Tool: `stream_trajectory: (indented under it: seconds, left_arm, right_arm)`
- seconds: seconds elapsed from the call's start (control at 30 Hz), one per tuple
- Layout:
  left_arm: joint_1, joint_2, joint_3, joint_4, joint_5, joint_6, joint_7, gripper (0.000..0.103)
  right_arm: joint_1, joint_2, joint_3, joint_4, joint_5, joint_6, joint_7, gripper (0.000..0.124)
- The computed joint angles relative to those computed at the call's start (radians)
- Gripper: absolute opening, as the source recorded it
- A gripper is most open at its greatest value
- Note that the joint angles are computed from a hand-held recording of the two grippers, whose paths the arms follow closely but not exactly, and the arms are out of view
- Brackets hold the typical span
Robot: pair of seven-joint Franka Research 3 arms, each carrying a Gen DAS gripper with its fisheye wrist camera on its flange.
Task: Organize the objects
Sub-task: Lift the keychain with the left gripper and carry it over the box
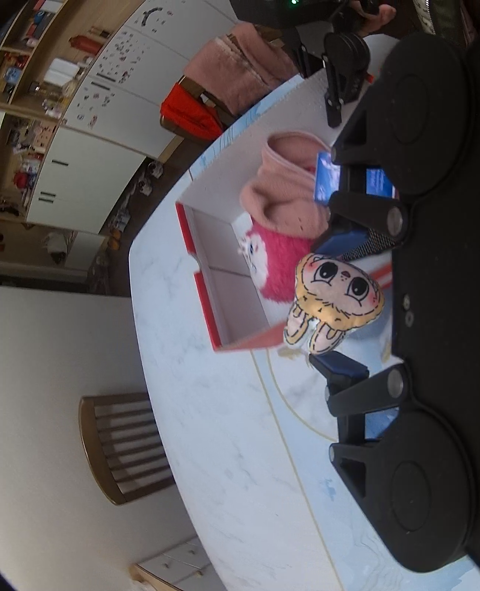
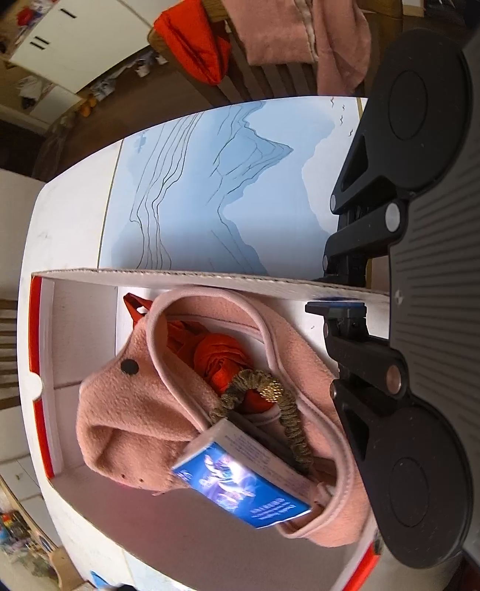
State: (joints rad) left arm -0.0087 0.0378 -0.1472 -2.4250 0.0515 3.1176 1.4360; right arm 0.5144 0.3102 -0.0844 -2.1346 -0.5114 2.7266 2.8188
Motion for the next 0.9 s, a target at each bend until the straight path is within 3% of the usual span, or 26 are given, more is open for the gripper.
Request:
stream_trajectory:
  seconds: [0.47, 0.67, 0.9]
  left_arm:
    - [-0.042, 0.127, -0.02, 0.174, 0.156, -0.055, -0.074, 0.054]
    - [-0.075, 0.228, -0.019, 0.315, 0.217, -0.122, -0.079, 0.054]
    - [-0.075, 0.344, -0.054, 0.471, 0.198, -0.22, -0.011, 0.054]
  right_arm:
    - [0.0, -0.024, -0.009, -0.049, -0.009, 0.073, 0.002, 0.005]
    - [0.004, -0.036, -0.017, -0.072, -0.017, 0.095, 0.015, 0.005]
    - [0.008, -0.057, -0.024, -0.1, -0.061, 0.103, 0.058, 0.004]
